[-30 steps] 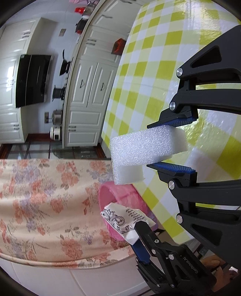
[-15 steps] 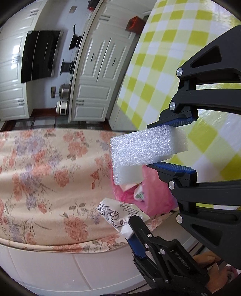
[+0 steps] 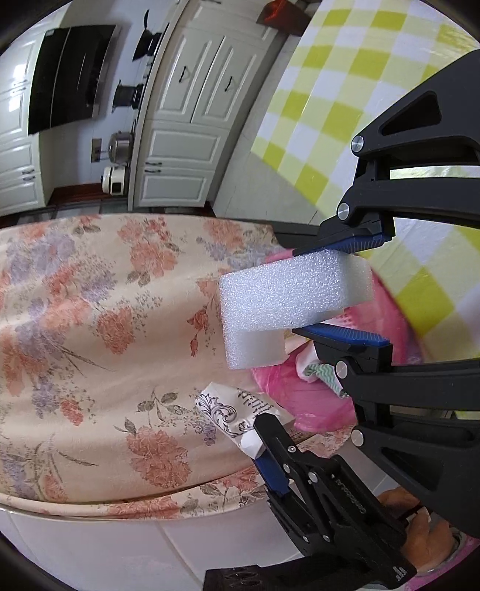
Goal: Collect trash
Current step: 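Carry the paper cup and foam block to the pink bin and release both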
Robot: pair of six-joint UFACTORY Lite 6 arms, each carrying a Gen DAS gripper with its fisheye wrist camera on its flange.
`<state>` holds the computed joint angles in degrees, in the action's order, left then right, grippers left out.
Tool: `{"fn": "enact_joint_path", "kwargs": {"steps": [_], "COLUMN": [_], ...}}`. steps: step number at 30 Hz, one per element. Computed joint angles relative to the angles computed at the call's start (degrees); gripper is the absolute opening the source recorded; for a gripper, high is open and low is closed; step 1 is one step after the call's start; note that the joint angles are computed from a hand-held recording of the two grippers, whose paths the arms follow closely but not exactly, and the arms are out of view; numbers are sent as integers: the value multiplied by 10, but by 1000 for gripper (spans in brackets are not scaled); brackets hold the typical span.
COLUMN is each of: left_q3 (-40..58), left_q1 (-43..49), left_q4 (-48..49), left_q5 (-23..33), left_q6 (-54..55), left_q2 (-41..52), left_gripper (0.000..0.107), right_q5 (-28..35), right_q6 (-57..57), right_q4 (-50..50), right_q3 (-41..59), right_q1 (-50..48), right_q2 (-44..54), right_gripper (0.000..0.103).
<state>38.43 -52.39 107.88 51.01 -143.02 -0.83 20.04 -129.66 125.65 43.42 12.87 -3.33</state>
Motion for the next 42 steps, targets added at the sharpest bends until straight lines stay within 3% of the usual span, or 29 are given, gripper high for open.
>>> {"fn": "enact_joint_path", "kwargs": {"steps": [10, 16, 18, 19, 23, 29, 35, 42], "left_q3": [-6, 9, 9, 5, -11, -45, -59, -59], "left_q1": [124, 169, 169, 168, 165, 121, 38, -91], "left_q4": [117, 187, 182, 182, 155, 85, -25, -169], "left_q5": [-61, -98, -87, -82, -69, -23, 25, 114], "left_q6": [-87, -133, -134, -139, -134, -98, -17, 64], "left_q2": [35, 71, 79, 77, 68, 28, -28, -78], "left_gripper": [42, 44, 62, 65, 74, 98, 98, 98], "right_q5": [6, 26, 27, 31, 44, 54, 37, 42], "right_q6": [-8, 43, 28, 9, -3, -42, -137, -51], "right_q4": [11, -50, -46, -30, -18, 12, 96, 14], "right_q3": [138, 195, 197, 192, 173, 109, -1, -132], "right_q1": [33, 26, 26, 23, 7, -9, -10, -68], "right_q2": [162, 230, 238, 237, 231, 175, 48, -125], "right_gripper": [36, 37, 56, 66, 66, 66, 78, 86]}}
